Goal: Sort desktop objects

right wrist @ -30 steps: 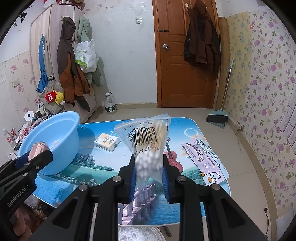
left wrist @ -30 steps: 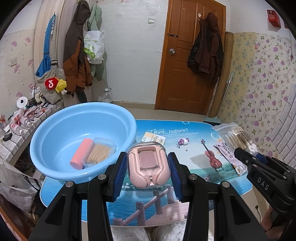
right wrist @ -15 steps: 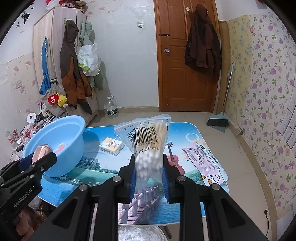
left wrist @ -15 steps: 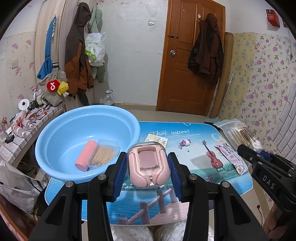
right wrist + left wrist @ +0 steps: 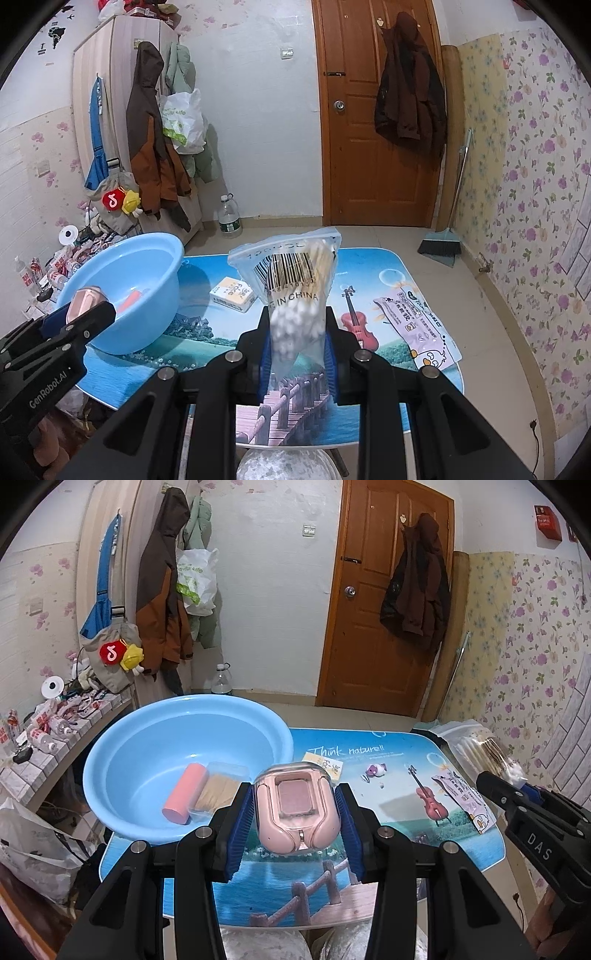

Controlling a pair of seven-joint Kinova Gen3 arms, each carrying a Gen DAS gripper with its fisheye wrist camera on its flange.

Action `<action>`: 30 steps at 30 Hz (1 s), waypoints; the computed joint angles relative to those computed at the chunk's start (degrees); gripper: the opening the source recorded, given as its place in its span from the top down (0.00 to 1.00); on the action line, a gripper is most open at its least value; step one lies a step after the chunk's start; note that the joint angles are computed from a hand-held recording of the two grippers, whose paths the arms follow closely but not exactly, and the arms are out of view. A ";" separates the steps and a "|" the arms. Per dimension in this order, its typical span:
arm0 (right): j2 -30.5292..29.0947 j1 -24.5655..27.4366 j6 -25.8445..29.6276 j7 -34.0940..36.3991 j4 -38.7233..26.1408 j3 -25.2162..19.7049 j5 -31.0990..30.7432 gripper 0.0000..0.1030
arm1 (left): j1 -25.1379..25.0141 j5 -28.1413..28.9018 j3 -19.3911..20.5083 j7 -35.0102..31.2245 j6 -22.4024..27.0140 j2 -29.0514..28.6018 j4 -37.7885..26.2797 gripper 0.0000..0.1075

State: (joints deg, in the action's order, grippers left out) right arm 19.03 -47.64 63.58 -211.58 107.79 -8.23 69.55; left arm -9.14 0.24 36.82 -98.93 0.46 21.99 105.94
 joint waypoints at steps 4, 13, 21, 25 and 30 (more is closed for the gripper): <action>0.08 0.08 -0.31 0.47 -0.26 -0.08 -0.17 0.76 | -1.52 0.03 1.06 -0.08 0.19 0.03 -0.29 0.61; 0.82 -0.34 -0.40 1.56 -1.97 0.29 0.62 0.76 | -3.49 0.11 0.68 0.35 0.18 -0.30 -0.96 0.61; 2.63 -0.58 -2.61 2.94 -5.02 0.95 2.10 0.76 | -7.22 0.11 1.99 -0.77 0.34 -0.40 -1.25 0.61; 3.86 -1.50 -2.23 3.72 -6.93 1.79 2.23 0.76 | -9.45 0.20 3.00 -0.95 0.19 0.13 -1.57 0.61; 4.42 -1.56 -3.14 5.00 -8.31 2.61 1.69 0.76 | -8.94 0.09 0.98 -1.34 0.92 1.53 -2.91 0.61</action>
